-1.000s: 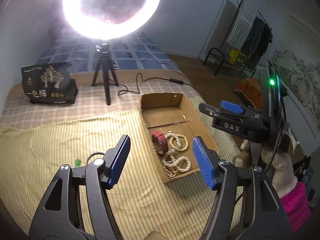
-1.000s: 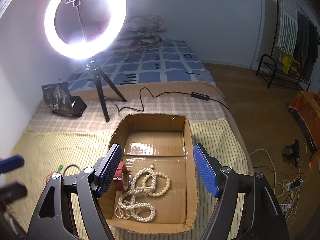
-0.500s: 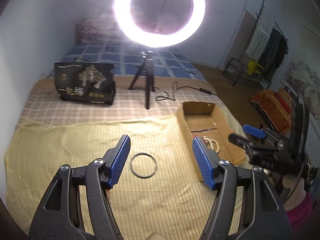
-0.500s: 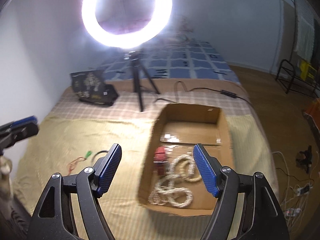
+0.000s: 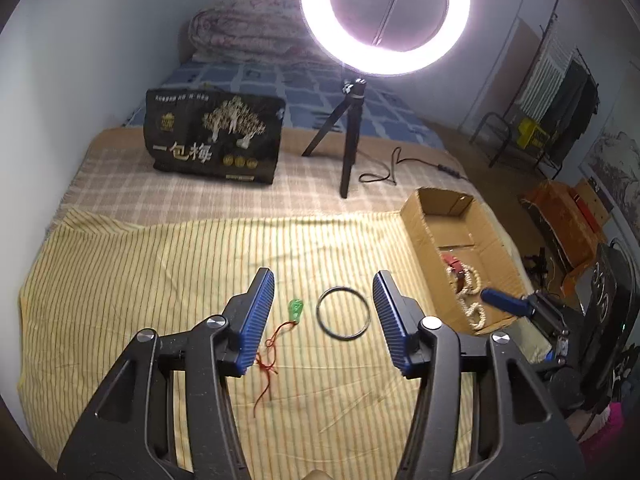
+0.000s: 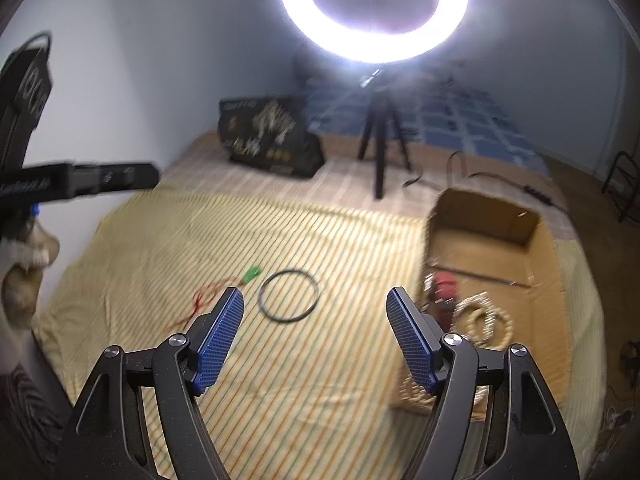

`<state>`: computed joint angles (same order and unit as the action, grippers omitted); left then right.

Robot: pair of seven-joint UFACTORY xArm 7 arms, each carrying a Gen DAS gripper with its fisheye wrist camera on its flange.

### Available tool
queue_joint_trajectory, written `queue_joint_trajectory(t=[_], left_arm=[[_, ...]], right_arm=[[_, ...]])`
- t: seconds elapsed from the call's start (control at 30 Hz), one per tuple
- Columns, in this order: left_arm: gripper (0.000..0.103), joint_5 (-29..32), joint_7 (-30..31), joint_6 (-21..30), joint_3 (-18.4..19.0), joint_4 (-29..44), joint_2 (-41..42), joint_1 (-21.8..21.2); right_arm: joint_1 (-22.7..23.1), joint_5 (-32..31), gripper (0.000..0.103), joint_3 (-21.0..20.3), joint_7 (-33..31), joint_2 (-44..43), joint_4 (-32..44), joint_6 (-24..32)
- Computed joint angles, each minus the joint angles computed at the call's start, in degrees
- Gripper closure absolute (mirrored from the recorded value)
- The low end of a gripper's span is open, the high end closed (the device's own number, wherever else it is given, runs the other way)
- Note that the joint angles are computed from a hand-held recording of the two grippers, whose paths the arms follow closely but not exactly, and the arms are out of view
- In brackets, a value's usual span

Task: Organize jewelry
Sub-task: 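Move left tool to the green jade pendant while right tool approaches the dark bangle, then close right tool on the dark bangle rim while left tool grasps the green jade pendant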

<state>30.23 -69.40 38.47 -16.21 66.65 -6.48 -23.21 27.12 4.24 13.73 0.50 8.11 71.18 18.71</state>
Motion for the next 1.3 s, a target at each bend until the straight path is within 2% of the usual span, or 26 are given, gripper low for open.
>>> queue_joint_trajectory(t=[0.07,0.13,0.2,0.27,0.37,0.4,0.47,0.57,0.7,0.87,1.0,1.17,1.3], left_arm=[[0.050,-2.21,1.31,-1.64,0.76,-1.29,0.24,0.09],[0.051,-3.81,2.25,-2.78,1.31,-2.25,0.67,0.36],[0.062,-7.12,4.91,-4.51,2.12,-3.29,1.23,0.42],[0.064,-8.58,5.92,-5.45,2.54,-3.98,1.83,0.72],[0.068,-10.49,7.14,-6.95,3.05,-4.84,2.33,1.05],[0.069,-10.98,7.58,-7.27,3.20,-5.03,2.61,1.16],[0.069,-11.57,8.04,-7.75,3.39,-5.25,2.96,1.30],[0.069,-12.10,8.02,-8.40,3.68,-5.61,3.31,1.55],[0.069,-14.35,9.48,-10.08,4.28,-6.38,3.84,1.82],[0.070,-16.49,10.87,-11.61,4.71,-6.72,4.92,2.05],[0.070,-20.44,13.57,-13.27,5.10,-6.71,6.65,1.90],[0.072,-23.11,16.45,-13.19,5.49,-5.47,9.27,1.42],[0.075,-24.42,18.08,-13.09,5.74,-4.97,10.65,1.00]], right_arm=[[-0.75,4.03,0.029,1.62,-4.02,1.75,2.14,3.72],[-1.02,7.45,0.029,2.76,-7.40,2.82,2.95,5.06],[-0.54,8.37,0.030,3.17,-9.93,4.12,3.81,5.75],[-0.10,8.76,0.030,3.39,-11.86,5.08,4.35,6.10],[0.58,8.90,0.046,3.66,-14.43,7.06,5.95,7.13],[1.10,8.21,0.052,3.39,-14.39,7.90,6.74,7.64],[1.93,7.03,0.057,2.96,-14.13,9.93,8.68,8.95],[2.43,6.39,0.059,2.66,-13.80,12.72,11.17,10.33],[2.65,5.99,0.069,2.34,-13.32,16.03,14.02,11.75],[3.36,4.07,0.069,1.30,-12.01,18.88,16.73,12.82],[3.86,2.64,0.069,0.90,-11.01,19.87,17.95,13.47],[3.83,2.36,0.070,1.14,-11.39,20.90,18.75,13.86],[4.69,0.76,0.078,0.07,-9.74,21.69,19.81,14.92]])
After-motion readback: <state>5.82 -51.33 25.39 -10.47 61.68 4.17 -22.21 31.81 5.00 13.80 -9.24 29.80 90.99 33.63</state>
